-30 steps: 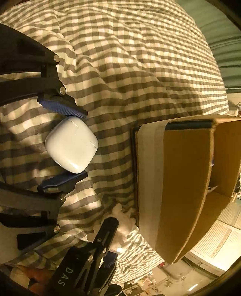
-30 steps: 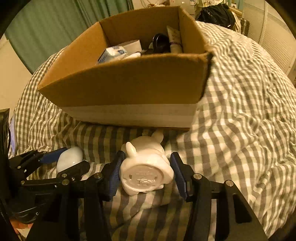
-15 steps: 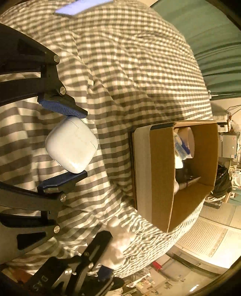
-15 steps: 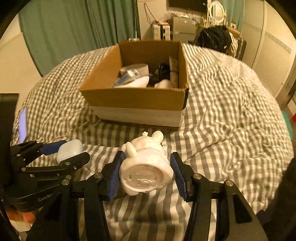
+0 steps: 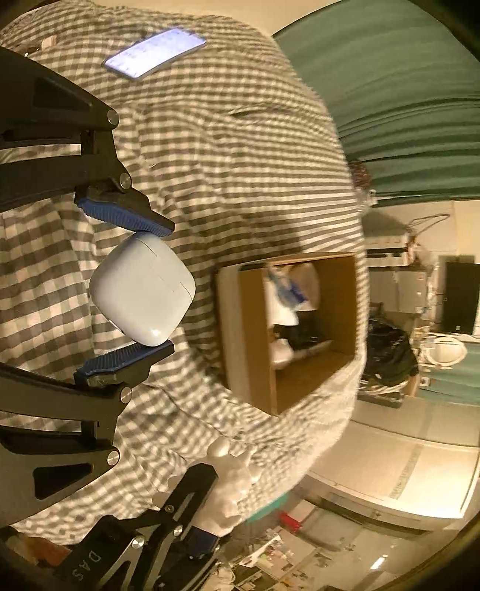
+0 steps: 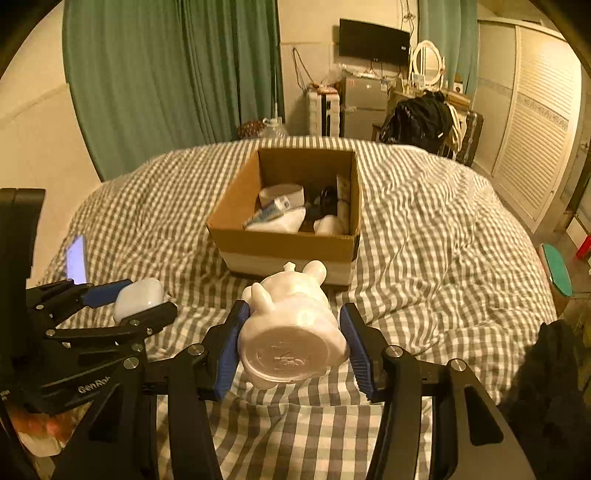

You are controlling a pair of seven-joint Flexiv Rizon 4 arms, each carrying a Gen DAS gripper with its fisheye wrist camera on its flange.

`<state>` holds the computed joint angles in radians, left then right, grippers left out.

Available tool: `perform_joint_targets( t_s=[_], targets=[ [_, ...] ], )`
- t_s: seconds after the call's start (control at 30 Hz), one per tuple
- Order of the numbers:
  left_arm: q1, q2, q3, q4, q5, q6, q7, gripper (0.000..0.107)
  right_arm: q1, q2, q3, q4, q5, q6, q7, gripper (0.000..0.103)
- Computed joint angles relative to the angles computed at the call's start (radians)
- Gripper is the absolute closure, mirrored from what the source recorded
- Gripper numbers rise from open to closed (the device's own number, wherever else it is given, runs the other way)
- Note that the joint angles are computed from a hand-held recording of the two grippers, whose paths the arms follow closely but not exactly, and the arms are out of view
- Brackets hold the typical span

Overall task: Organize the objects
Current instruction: 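Place earbud case and figurine into the box and release both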

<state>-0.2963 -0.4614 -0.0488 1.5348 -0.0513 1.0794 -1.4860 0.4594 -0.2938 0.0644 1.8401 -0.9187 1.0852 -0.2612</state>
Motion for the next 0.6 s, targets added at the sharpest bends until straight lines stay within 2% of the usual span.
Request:
perform_joint_targets(
  t_s=[0.27,0.6],
  targets=[
    [0.011,-0.007,-0.021,-0.084,-0.033,0.024,0.033,0.048,-0.011,0.030,-0.005,-0.032,-0.058,0.012,0.012,0.052],
    [-0.012,-0.155,-0.013,-0.375,-0.035,-0.065,0.051,0.048,-0.028,-0.026,-0.030,-0.182,-0.032,0.014,-0.080,0.052]
  ],
)
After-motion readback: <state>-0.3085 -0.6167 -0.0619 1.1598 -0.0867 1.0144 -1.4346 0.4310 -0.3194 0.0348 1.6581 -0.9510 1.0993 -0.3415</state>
